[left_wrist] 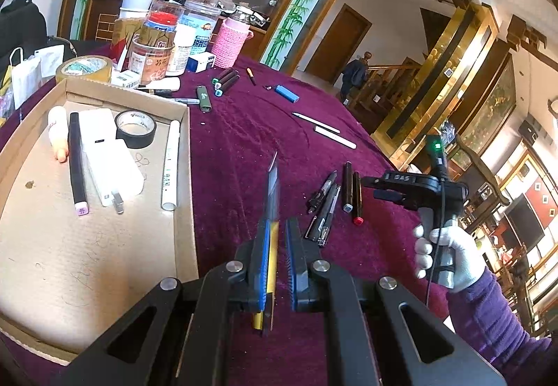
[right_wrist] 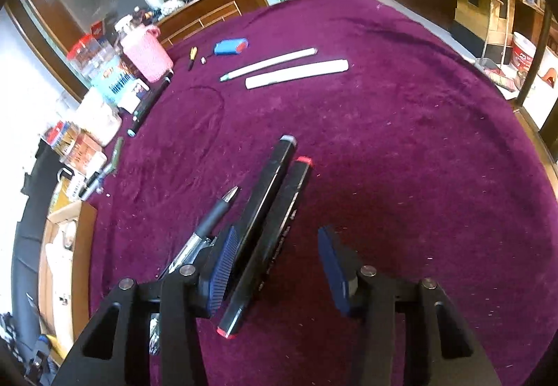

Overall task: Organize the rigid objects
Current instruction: 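Grasp the black marker with red cap using the right tool, then lower the pencil into the tray with the left tool while the right tool drops the marker there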

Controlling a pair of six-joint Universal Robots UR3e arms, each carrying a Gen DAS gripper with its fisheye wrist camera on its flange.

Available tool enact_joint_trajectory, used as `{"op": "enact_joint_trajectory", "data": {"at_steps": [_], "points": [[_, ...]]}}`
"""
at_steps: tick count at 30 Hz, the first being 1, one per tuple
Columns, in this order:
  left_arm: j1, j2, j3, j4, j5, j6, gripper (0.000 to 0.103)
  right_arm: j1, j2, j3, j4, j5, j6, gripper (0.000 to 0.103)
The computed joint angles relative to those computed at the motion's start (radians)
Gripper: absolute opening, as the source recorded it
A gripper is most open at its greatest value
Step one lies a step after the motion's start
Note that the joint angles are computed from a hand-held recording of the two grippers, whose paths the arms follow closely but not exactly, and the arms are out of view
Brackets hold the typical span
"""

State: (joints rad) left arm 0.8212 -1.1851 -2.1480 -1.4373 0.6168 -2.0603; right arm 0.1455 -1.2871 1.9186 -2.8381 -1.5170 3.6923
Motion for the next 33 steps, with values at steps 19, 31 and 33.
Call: {"op": "enact_joint_trajectory", "data": {"at_steps": [19, 31, 33], "points": [[-0.321, -0.058, -0.086, 0.441, 0.202, -0.329, 0.03, 0.08, 0.048, -0.014, -0.04, -0.126, 0.001, 0.015], [-0.58, -0.426, -0.02, 0.892, 0.434, -0.57, 0.008, 0.013, -0.095, 0.255, -0.315, 0.102, -0.014, 0.016], [-0.543, -0.401, -0.042, 0.87, 0.388, -0.549, 0.008, 0.011, -0.119, 0.288, -0.348, 0.132, -0.02, 0.016]]}}
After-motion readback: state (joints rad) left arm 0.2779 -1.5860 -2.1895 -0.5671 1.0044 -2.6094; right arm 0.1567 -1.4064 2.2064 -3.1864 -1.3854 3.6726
